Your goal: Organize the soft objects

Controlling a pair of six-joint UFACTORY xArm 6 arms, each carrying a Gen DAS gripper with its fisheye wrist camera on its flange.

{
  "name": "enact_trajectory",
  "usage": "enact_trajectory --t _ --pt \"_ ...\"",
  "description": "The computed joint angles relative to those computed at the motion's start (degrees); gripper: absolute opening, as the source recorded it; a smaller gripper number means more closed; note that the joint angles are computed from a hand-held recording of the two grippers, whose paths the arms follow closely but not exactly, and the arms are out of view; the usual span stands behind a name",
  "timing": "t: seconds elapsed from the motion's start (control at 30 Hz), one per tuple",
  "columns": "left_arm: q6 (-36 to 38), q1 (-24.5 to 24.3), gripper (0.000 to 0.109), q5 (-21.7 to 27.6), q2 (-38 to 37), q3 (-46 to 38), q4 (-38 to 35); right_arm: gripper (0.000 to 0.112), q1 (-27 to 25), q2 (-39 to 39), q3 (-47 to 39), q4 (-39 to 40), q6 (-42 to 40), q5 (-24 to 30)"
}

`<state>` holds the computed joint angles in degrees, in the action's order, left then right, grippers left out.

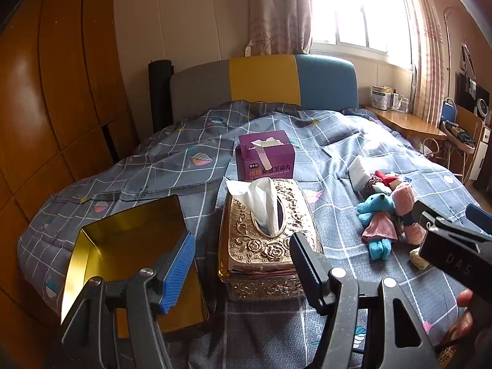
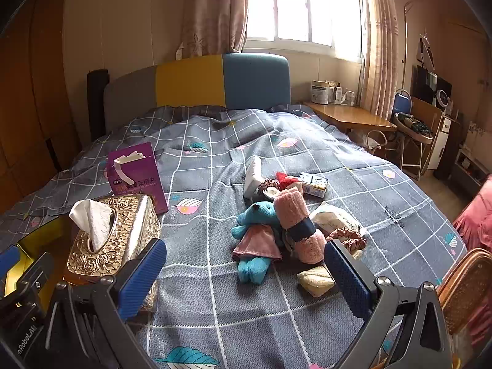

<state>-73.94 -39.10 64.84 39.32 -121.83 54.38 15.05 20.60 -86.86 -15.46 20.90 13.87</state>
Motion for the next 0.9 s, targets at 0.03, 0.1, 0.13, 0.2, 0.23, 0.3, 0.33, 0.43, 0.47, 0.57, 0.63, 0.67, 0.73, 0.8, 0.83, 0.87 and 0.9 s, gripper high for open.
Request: enact_trajectory --t 0.03,0.1,0.13,0.2,0.23,0.3,0.33,0.43,0.47,0.57,0.63,0.67,0.73,0.8,0.83,0.87,0.9 --pt "0.0 -0.1 0.065 0.1 0.1 -0.1 0.1 0.103 -0.2 0.2 -0.3 0.4 -0.2 0.0" --pt "0.0 -0.1 0.065 0.2 0.1 -0.1 0.3 0.103 -0.6 0.6 -0.9 0.9 -0.2 0.3" --pt "0.1 0.0 0.065 0.1 0.0 0.0 0.2 0.103 -0.9 0.8 -1.2 0.4 0.5 0.6" --pt "0.2 0.0 0.065 0.3 0.1 -0.2 0.3 0.103 -1.4 1.1 -1.6 0.1 1.0 0.9" --pt "0.4 0.0 0.065 0.4 0.1 -0.2 0.4 0.103 -1.7 1.3 -1.9 -0.1 1.5 1.2" --pt "0.6 0.0 0.065 0.3 0.2 -0.3 0.2 0.103 -2.3 1.6 -2.2 -0.1 1.8 1.6" --pt "0.7 0.0 0.065 0.3 0.3 -0.5 0.2 0.103 -2.6 1.8 -2.5 -0.1 2.0 1.9" --pt "0.7 0.0 0.065 0.1 0.2 -0.2 0.0 0.103 -3.6 2.3 -3.1 0.0 2.7 2.8" --pt "0.9 -0.1 0.065 0.1 0.3 -0.3 0.0 0.103 -3.9 2.4 -3.3 -0.1 2.9 3.0" --pt "1.6 -0.1 0.065 0.1 0.8 -1.0 -0.3 0.103 -4.7 2.9 -3.9 -0.5 3.4 3.5" --pt "2.2 -0.2 0.065 0.3 1.6 -2.2 -0.8 0.103 -5.3 3.2 -4.2 0.3 3.1 3.8" --pt "2.5 -0.2 0.065 0.3 1.8 -2.6 -0.9 0.103 -5.5 3.4 -4.5 0.2 3.3 4.0" --pt "2.8 -0.3 0.065 0.4 2.2 -3.1 -1.0 0.103 -6.0 3.9 -5.1 0.0 3.9 4.3" --pt "3.4 -0.3 0.065 0.5 2.7 -3.8 -1.1 0.103 -6.4 4.2 -5.6 -0.5 4.5 4.6" --pt "3.6 -0.3 0.065 0.5 2.9 -4.1 -1.3 0.103 -6.6 4.4 -5.9 -1.0 4.9 4.8" --pt "3.8 -0.3 0.065 0.4 3.0 -4.3 -1.4 0.103 -6.8 4.8 -6.4 -0.8 4.9 5.0" --pt "4.1 -0.4 0.065 0.5 3.4 -4.9 -1.5 0.103 -7.0 5.1 -7.0 -0.4 4.8 5.4"
